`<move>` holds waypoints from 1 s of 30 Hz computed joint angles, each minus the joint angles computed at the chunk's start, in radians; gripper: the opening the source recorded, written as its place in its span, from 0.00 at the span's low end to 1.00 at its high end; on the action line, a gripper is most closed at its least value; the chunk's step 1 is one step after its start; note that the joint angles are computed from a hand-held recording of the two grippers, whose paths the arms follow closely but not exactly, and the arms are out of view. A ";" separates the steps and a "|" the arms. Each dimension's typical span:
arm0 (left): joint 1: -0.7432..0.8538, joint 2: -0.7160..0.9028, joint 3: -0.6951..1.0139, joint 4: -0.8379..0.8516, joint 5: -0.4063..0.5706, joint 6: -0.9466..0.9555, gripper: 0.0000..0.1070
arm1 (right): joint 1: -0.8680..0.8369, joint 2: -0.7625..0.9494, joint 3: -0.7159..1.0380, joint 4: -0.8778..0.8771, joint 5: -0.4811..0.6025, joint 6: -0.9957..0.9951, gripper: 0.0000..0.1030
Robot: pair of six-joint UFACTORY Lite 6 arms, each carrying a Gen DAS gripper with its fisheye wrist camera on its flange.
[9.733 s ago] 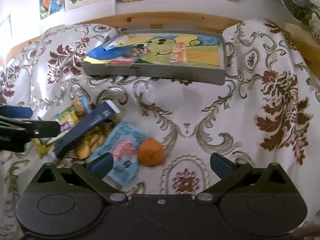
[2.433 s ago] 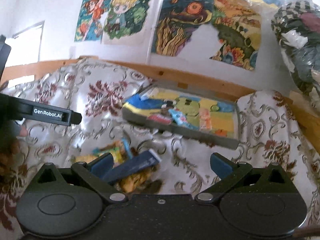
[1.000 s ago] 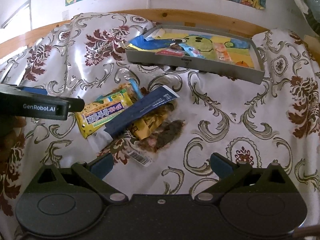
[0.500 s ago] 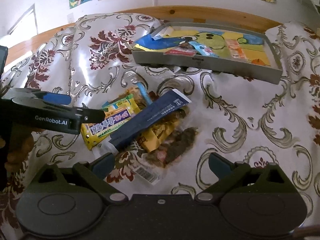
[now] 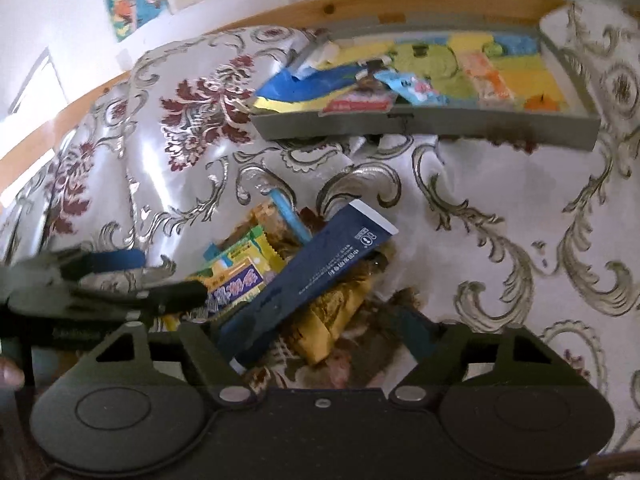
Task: Organize snacks
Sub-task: 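Close the right gripper on the dark blue box while the left gripper grasps the yellow packet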
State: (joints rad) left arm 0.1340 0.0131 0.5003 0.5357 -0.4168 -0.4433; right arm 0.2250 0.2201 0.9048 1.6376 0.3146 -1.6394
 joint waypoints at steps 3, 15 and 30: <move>0.006 -0.003 -0.001 0.035 -0.008 -0.026 0.94 | 0.014 0.047 0.054 -0.073 0.002 0.100 0.63; -0.004 0.006 -0.001 0.067 -0.008 -0.049 0.92 | 0.034 0.155 0.164 -0.217 0.013 0.314 0.43; 0.010 0.006 0.008 0.278 -0.023 -0.226 0.87 | -0.013 0.119 0.155 -0.251 0.091 0.350 0.17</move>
State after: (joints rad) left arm 0.1438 0.0191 0.5088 0.8133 -0.4395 -0.6692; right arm 0.2123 0.3386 1.0597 1.3867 0.4054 -1.2892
